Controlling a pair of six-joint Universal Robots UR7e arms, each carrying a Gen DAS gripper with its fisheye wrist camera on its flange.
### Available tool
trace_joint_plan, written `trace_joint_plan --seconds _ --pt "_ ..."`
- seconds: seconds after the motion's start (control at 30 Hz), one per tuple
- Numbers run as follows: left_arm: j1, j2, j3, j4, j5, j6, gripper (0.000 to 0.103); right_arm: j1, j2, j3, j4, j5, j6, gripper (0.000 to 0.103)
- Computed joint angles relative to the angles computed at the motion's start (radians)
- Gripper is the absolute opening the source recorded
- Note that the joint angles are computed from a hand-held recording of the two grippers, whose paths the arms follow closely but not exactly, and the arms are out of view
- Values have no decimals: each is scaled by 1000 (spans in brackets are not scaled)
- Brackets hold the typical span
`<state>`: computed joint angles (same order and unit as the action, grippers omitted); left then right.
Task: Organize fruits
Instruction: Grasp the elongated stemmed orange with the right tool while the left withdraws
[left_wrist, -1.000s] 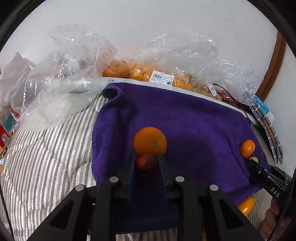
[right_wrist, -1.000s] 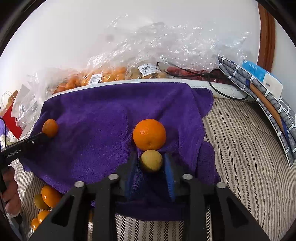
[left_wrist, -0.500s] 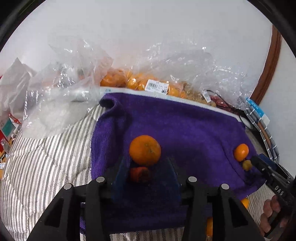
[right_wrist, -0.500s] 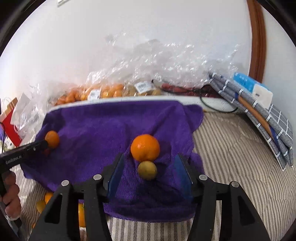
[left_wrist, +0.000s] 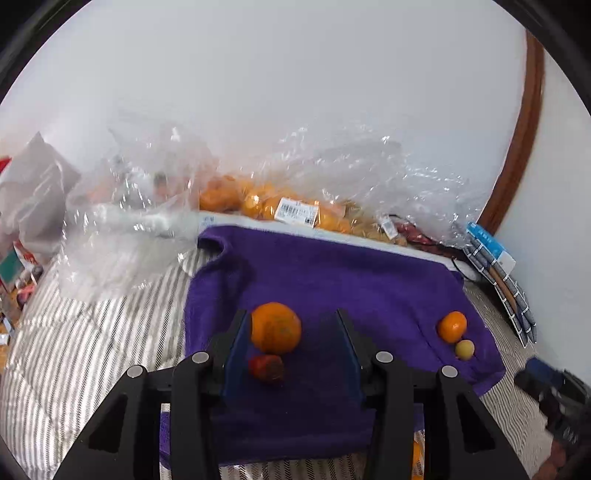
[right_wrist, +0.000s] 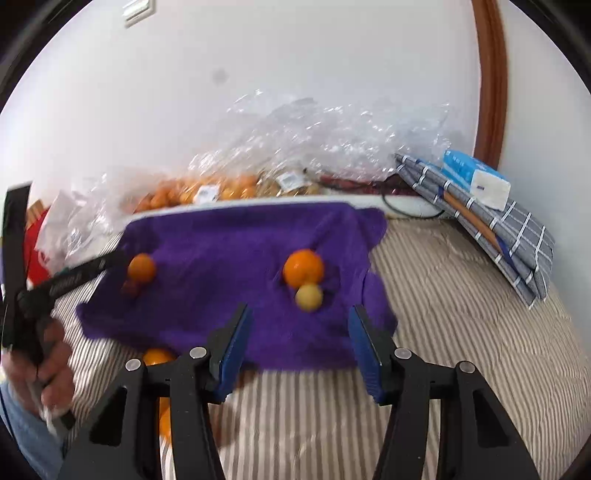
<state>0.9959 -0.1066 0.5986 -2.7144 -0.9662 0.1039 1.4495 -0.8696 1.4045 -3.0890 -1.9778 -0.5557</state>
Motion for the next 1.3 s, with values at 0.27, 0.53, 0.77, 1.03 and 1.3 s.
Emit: trace_joint_plan --seconds 0.27,0.53,0.77,1.03,1.3 --pt "-7 -51 71 -58 -10 -18 48 -1 -52 144 -34 18 13 44" --pt "-30 -201 312 -58 63 -43 54 14 -57 176 -4 45 -9 44" --pt "-18 -281 493 -167 89 -23 54 6 -3 82 105 59 64 44" --pt "-5 -283 508 -210 40 -35 54 -13 50 -13 190 69 117 44" --pt "-2 -273 499 -168 20 -32 54 -37 35 -15 239 160 151 33"
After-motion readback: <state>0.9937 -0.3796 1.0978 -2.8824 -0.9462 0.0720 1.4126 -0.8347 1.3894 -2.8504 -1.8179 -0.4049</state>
